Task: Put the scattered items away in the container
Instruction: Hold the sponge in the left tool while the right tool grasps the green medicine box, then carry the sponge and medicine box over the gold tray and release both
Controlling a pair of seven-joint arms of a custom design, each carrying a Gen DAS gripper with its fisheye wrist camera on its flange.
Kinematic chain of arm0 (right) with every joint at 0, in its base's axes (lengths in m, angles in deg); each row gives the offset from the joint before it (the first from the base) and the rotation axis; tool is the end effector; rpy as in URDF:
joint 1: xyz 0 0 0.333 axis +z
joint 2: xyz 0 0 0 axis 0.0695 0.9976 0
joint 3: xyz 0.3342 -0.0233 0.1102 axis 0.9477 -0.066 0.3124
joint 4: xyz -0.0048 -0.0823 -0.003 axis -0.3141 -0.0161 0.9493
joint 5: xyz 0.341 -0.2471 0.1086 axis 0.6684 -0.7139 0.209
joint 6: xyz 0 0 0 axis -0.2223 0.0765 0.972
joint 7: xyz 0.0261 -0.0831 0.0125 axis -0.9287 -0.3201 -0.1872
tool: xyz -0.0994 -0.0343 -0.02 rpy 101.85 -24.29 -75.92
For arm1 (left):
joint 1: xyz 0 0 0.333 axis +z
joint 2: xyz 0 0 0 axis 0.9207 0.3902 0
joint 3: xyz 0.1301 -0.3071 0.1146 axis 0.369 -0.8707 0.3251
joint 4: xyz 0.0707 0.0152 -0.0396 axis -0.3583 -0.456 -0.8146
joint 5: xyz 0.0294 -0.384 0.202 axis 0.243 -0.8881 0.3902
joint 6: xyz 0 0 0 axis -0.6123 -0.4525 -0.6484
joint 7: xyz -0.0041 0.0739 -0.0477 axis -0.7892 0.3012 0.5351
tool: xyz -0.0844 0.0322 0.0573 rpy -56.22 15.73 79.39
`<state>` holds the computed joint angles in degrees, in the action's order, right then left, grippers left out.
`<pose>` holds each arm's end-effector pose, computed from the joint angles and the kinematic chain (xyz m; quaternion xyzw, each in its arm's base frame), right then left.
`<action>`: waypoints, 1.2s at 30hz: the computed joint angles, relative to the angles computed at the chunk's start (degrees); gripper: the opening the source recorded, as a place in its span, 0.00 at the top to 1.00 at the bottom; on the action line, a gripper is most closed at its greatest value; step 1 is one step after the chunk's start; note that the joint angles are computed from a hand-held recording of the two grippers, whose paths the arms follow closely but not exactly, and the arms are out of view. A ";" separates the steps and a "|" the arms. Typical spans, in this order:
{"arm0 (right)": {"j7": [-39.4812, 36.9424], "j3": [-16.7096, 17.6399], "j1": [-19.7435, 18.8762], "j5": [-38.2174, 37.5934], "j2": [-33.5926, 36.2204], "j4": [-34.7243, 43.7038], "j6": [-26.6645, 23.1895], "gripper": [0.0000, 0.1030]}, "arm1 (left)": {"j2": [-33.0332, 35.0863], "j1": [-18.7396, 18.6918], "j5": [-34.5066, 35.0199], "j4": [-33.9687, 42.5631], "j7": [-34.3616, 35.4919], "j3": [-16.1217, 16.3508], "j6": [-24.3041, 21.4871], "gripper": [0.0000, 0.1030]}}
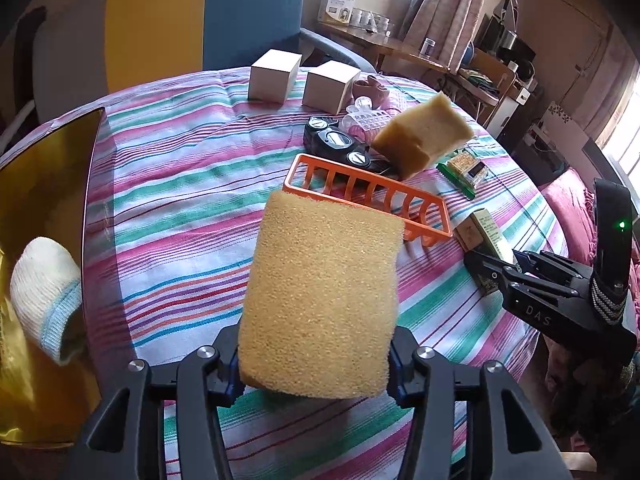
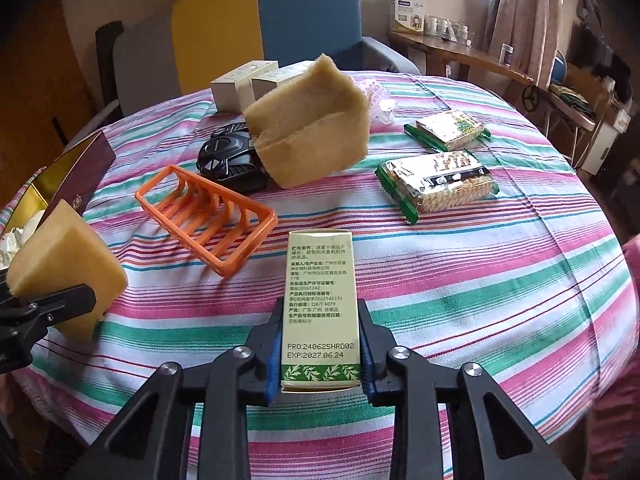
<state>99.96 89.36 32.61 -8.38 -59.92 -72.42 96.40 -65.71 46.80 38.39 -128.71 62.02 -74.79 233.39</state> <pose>0.5811 0.3518 0.4372 -0.7655 0.5655 -0.1620 0.2607 0.5132 -0.3804 0.4497 -0.6576 0.6942 -0.2698 0.1137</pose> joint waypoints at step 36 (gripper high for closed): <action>-16.99 6.16 9.76 4.74 6.81 16.11 -3.40 0.70 | -30.29 10.70 14.19 -23.37 -30.51 -4.22 -0.81 0.47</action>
